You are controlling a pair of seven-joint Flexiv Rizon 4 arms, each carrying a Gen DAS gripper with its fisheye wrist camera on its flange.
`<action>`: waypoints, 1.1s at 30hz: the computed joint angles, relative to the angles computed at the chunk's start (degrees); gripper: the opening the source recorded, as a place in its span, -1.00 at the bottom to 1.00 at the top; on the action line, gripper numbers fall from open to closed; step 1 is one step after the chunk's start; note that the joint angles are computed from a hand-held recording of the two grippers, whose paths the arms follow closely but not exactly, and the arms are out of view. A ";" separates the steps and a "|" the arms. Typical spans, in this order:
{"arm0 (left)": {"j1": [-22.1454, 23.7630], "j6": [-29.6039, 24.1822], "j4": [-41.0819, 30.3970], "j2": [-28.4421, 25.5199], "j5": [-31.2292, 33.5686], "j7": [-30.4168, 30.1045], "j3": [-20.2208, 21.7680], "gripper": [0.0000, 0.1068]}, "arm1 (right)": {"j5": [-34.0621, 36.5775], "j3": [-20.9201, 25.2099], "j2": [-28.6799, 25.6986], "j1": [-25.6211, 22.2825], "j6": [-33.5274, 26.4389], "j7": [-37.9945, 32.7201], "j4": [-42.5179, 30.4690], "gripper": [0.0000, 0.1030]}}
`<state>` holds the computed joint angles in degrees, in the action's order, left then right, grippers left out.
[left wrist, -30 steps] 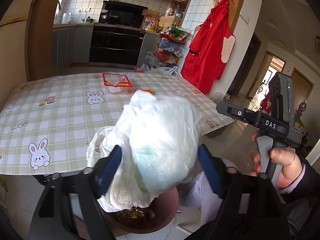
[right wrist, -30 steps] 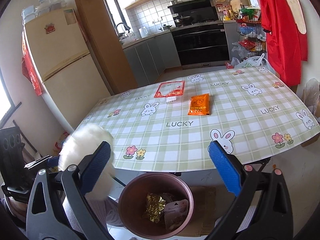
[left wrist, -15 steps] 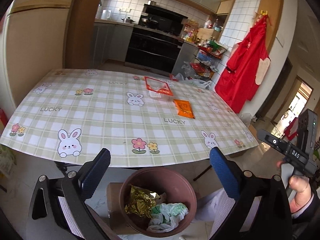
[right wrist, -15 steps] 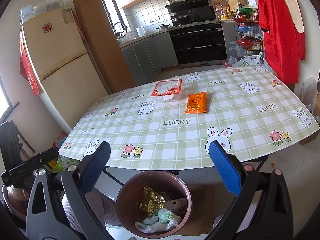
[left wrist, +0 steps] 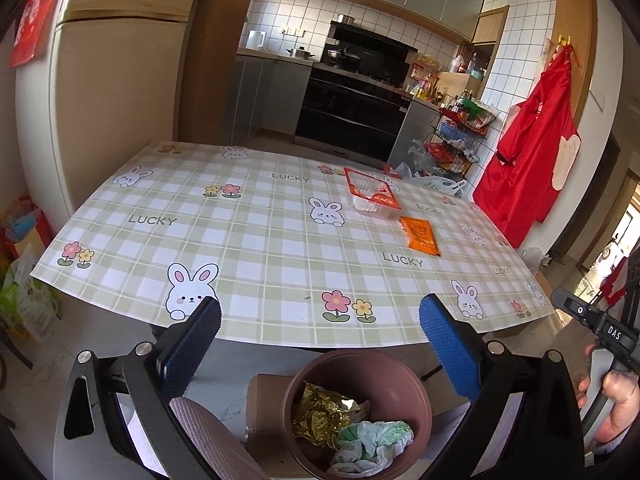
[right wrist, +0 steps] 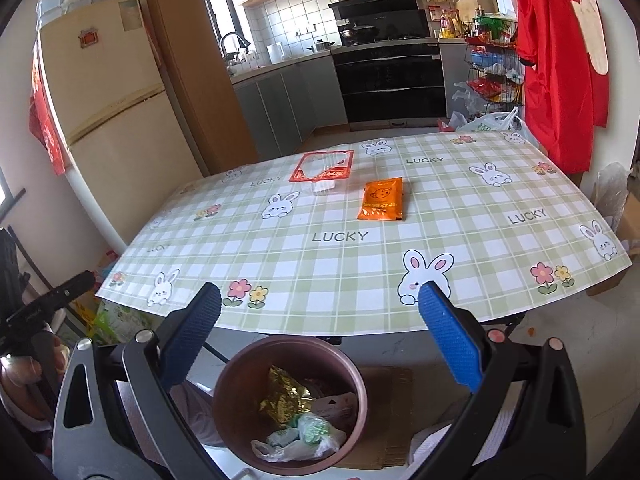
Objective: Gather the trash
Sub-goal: 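Reach both grippers to the orange snack packet and red-framed plastic tray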
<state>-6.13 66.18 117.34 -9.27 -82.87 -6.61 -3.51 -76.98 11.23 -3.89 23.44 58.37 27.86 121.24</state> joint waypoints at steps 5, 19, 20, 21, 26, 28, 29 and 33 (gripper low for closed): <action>-0.02 2.86 -1.02 -1.88 1.26 -0.39 -0.43 0.82 | 1.71 -0.32 -0.78 -0.29 -0.08 -1.64 0.19 0.89; 2.03 5.66 -6.43 -8.99 12.53 -7.33 -3.15 0.82 | 6.92 -3.57 -5.39 -2.86 4.29 -10.04 -1.82 0.89; 2.35 5.74 -7.16 -9.72 13.77 -8.00 -3.55 0.82 | 7.30 -4.18 -6.40 -3.18 5.27 -11.88 -2.64 0.89; 2.68 6.03 -8.03 -10.58 14.86 -8.54 -4.02 0.82 | 8.11 -4.60 -7.28 -3.26 5.53 -13.80 -3.44 0.89; 4.17 5.35 -14.28 -16.01 24.00 -16.77 -5.22 0.82 | 13.57 -8.34 -14.64 -4.52 10.60 -23.03 -9.68 0.89; 4.29 4.59 -17.68 -18.63 28.03 -21.78 -5.20 0.82 | 15.62 -10.59 -18.42 -4.87 14.11 -24.51 -12.94 0.89; 4.20 4.49 -19.39 -19.95 29.88 -24.31 -5.14 0.82 | 17.61 -11.28 -20.64 -5.04 14.71 -26.56 -15.18 0.89; 3.79 4.90 -25.75 -24.71 36.45 -31.45 -5.43 0.82 | 29.83 -9.89 -29.16 -5.32 5.81 -41.97 -26.83 0.89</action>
<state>-2.34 71.08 91.59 -33.98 -46.43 -38.06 -8.94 -47.16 1.34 -33.06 18.12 64.18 -14.11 94.41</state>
